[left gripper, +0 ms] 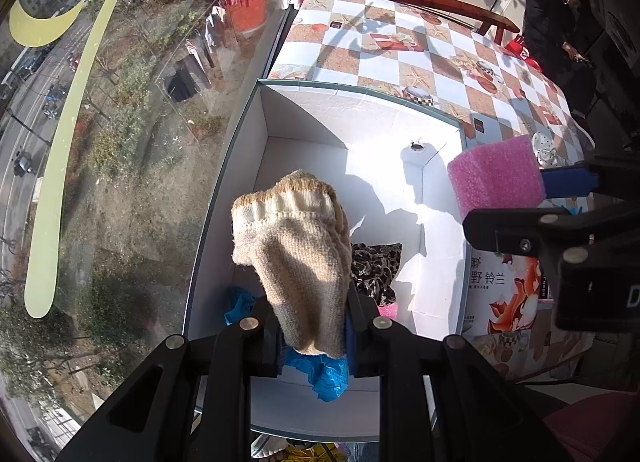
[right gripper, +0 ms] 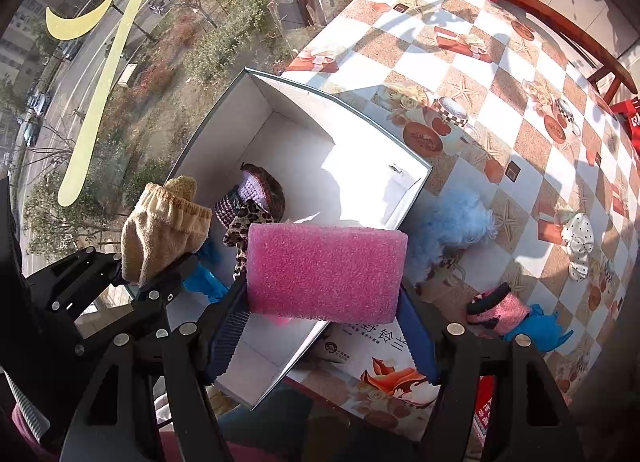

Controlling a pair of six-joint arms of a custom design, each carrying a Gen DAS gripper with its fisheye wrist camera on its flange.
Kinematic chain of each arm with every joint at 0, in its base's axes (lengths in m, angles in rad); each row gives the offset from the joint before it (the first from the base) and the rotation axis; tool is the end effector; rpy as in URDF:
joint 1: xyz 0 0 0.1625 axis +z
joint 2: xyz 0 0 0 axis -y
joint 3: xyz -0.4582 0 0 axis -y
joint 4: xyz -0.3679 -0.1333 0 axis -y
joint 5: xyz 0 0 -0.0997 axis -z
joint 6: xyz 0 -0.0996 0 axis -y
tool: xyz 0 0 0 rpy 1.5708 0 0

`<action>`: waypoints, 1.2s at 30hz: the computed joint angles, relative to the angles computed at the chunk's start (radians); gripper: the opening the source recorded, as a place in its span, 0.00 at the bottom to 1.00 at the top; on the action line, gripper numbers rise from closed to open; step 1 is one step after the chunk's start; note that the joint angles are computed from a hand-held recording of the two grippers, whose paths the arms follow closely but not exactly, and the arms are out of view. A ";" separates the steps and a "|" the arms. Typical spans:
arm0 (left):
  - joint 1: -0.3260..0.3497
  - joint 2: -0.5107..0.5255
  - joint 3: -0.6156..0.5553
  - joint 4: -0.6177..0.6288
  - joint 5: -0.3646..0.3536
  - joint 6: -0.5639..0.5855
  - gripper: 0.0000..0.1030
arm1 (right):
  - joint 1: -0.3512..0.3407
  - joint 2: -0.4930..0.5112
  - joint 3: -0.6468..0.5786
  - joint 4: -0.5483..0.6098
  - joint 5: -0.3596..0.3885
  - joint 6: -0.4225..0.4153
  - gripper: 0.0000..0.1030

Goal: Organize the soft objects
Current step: 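Hold the beige knit cloth over the box with the left tool while the right tool holds the sponge there, then open both tools to drop the beige knit cloth and pink sponge into the box, then move both tools back over the remaining items on the table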

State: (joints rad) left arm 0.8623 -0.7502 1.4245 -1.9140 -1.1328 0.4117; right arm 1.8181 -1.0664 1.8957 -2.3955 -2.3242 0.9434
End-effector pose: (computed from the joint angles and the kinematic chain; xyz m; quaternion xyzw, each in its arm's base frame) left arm -0.3141 -0.6363 0.1275 0.5418 0.7966 0.1274 0.2357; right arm 0.2025 -0.5360 0.2192 -0.3164 -0.8744 0.2045 0.3058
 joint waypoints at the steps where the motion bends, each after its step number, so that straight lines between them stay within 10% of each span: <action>1: 0.000 0.004 -0.003 0.003 0.002 -0.002 0.23 | -0.005 0.002 -0.002 -0.001 0.001 -0.003 0.69; 22: 0.011 0.011 -0.026 0.044 -0.010 -0.023 0.24 | -0.032 0.005 0.008 -0.066 0.040 -0.031 0.69; 28: 0.008 -0.002 -0.019 0.026 -0.031 -0.031 0.80 | -0.044 -0.004 0.024 -0.108 0.084 -0.042 0.78; 31: 0.013 -0.013 -0.016 0.000 -0.065 -0.035 0.87 | -0.042 -0.017 0.047 -0.141 0.082 -0.019 0.96; 36: 0.024 -0.004 -0.033 -0.010 -0.104 -0.084 1.00 | -0.054 -0.057 0.088 -0.179 0.122 0.005 0.99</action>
